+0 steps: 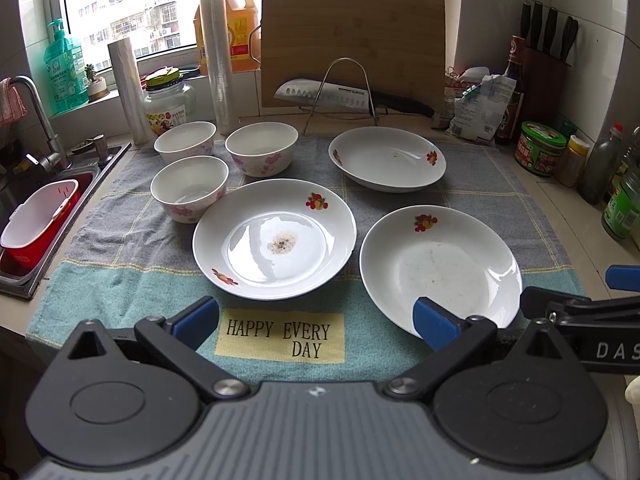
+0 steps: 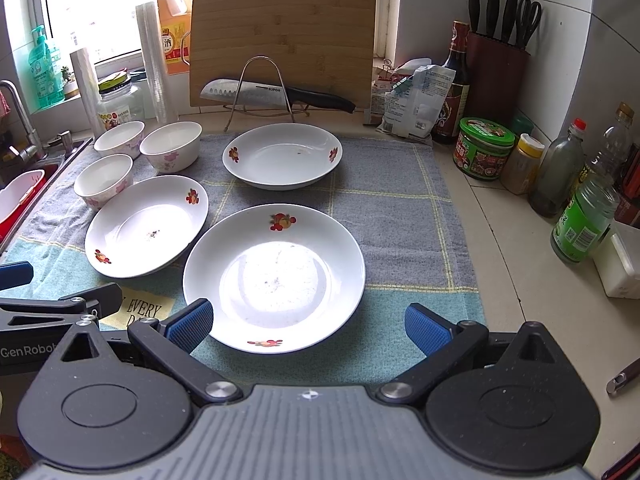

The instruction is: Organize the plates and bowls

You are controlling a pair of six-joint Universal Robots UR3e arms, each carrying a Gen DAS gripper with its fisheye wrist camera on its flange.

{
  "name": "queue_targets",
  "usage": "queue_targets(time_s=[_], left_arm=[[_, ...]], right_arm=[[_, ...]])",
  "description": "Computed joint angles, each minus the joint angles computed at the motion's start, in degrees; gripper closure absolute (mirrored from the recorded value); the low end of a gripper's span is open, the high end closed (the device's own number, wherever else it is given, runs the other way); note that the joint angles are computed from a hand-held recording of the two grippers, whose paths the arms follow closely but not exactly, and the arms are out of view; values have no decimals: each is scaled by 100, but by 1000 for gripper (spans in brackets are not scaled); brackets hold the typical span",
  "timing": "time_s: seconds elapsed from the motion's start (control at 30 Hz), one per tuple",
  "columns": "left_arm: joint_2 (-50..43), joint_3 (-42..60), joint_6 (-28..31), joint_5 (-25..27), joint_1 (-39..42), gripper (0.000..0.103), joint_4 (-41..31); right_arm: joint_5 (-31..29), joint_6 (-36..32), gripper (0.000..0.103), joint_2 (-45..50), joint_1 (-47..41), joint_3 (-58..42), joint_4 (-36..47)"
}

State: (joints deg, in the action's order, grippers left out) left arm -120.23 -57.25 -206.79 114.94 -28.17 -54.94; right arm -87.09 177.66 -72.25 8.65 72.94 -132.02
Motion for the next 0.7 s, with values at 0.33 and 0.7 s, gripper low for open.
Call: queue_targets(time_s=[0.33,0.7], left_arm=[[-69,39,104,-26,-5,1,122],[87,-831,742,-558,180,1,1331]], right_arm=[[18,-43,0,28,-21,-12,-56],[276,-279,0,-93,-174,541,-719]])
